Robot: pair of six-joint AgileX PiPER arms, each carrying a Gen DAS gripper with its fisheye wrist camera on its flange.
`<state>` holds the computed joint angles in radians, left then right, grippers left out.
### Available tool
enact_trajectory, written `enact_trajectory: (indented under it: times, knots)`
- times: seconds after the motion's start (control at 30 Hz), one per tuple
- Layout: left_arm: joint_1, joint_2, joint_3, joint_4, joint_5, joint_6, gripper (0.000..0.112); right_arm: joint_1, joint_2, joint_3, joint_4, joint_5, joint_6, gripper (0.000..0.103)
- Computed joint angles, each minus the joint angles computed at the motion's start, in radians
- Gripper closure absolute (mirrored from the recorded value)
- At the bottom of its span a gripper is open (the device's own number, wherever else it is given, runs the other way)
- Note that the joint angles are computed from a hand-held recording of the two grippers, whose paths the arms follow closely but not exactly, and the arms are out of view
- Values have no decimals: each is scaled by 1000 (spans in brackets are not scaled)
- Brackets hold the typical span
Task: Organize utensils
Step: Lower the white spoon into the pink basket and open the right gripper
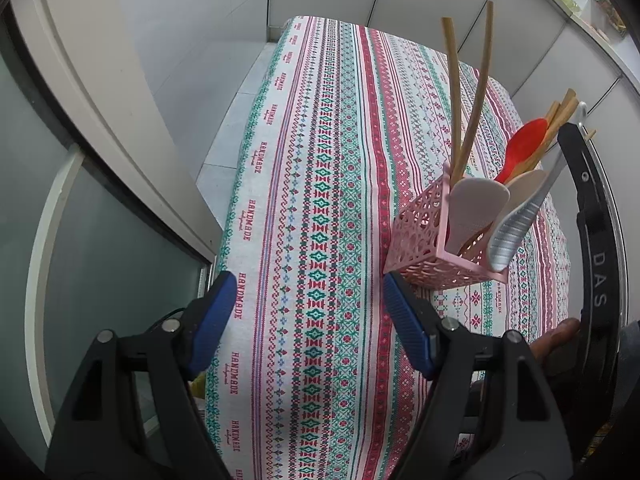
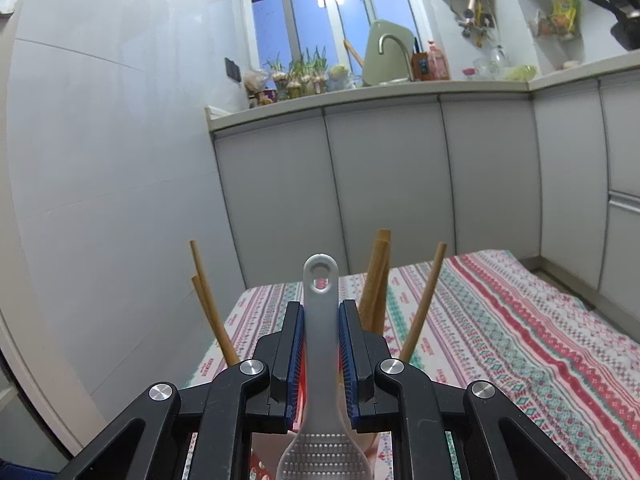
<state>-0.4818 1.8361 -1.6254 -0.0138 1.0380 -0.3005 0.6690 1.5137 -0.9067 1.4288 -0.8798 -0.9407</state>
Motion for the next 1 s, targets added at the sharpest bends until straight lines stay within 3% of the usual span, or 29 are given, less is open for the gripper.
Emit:
enact_trajectory:
  times: [0.33,0.5,0.67,0.87,0.93,1.0]
  knots:
    - [17,-2,0,-16,2,-1,36,20,49,-28,-45,-39,-9,87]
    - [23,-2,-5,-22,5,1,36,4,33,-11,-37,-2,4,87]
    - [18,1,-6,-18,5,0,36,-47,-29,4,-20,122,-3,79]
    - [13,4,-6,-10,6,0,36,-75,-92,16,52,177,-67,79]
    - [9,-1,-3,-5,2,-1,36,-77,-124,16,96,190,-114,73]
    - [2,-7,-1,1,-1,-2,36,-84,-158,5,171,211,-202,61]
